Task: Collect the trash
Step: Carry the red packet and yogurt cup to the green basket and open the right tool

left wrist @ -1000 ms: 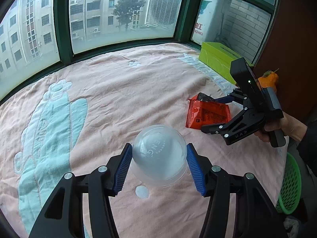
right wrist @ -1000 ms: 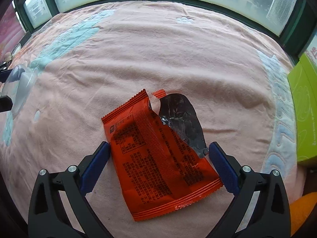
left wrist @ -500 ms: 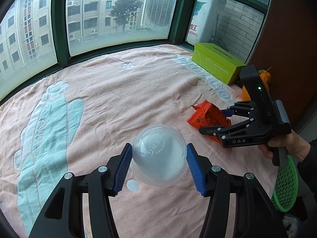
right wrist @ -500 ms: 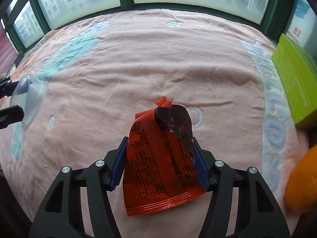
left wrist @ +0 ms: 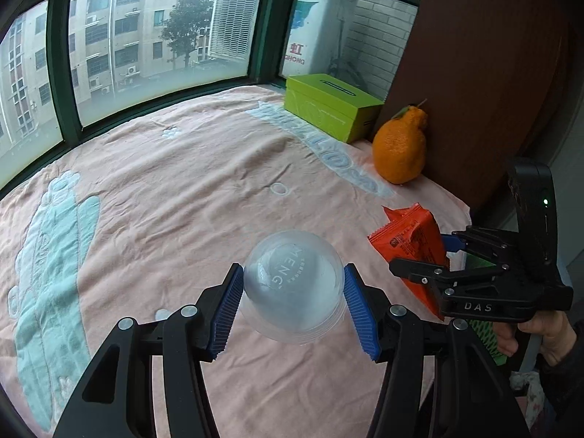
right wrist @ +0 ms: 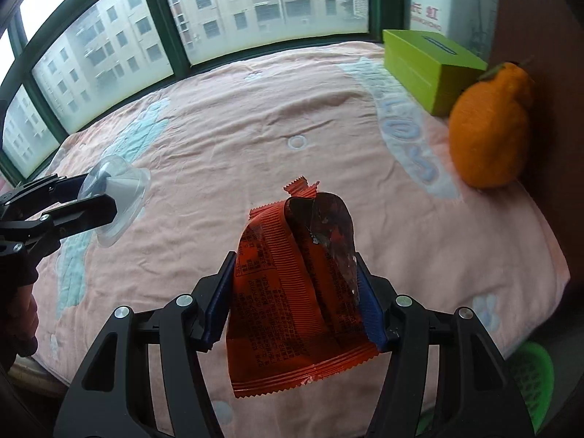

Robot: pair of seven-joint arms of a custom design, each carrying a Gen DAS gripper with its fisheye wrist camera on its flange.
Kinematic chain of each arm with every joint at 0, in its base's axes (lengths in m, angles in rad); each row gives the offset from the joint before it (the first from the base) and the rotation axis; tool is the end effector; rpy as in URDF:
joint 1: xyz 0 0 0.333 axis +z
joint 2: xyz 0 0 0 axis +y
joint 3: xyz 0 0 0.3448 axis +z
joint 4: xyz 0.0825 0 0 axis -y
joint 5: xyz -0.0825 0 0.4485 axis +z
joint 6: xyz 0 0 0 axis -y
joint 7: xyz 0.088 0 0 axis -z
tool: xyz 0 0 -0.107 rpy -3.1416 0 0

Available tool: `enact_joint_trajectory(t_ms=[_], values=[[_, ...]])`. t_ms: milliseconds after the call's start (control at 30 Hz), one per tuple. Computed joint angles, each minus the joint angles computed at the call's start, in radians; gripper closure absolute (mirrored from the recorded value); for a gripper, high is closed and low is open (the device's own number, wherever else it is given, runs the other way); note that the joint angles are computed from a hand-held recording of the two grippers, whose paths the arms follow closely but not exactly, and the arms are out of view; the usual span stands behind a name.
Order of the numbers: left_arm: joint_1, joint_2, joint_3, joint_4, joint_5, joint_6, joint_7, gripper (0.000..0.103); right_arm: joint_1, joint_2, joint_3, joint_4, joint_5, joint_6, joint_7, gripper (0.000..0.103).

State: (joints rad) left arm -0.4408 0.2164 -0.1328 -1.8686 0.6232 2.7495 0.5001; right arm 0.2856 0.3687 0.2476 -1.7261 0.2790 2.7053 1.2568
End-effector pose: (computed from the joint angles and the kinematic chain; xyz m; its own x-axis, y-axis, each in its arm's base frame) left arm 0.5927 -0.4038 0.4686 -0.0610 -0.9799 0.1901 -0.7495 -0.0808 -0.6570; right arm 0.6722 0.3605 0.4401 0.5876 -0.7960 -0.1452 -0.6914 -0.4007 -0.6012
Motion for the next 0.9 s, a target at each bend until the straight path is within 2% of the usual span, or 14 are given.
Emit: enact_joint_trajectory(t_ms=[100,233,367,500,733,833,900], values=[[-0.017,0.019,-0.013,0.030,-0.001,0.003,0.027,0.049,-0.004,-0.099,-0.028,-0.140,0.003,0.062,0.064,0.042],[-0.044,0.054,-0.024,0.084,-0.034,0.007,0.076,0.049,-0.023,-0.199,-0.063,-0.278,0.026,0.101,0.126,0.042],[-0.079,0.103,-0.030,0.153,-0.080,0.000,0.140,0.049,-0.025,-0.275,-0.129,-0.389,-0.050,0.124,0.244,0.041],[-0.113,0.160,-0.032,0.231,-0.145,-0.014,0.207,0.049,-0.042,-0.318,-0.184,-0.463,-0.171,0.119,0.389,0.040],[-0.181,0.260,-0.020,0.369,-0.221,-0.058,0.314,0.049,-0.087,-0.357,-0.223,-0.554,-0.272,0.126,0.527,0.036],[-0.204,0.297,-0.015,0.423,-0.245,-0.078,0.353,0.049,-0.103,-0.361,-0.232,-0.574,-0.312,0.137,0.573,0.027],[-0.218,0.321,-0.014,0.463,-0.260,-0.095,0.379,0.049,-0.112,-0.369,-0.237,-0.587,-0.366,0.140,0.627,0.025]])
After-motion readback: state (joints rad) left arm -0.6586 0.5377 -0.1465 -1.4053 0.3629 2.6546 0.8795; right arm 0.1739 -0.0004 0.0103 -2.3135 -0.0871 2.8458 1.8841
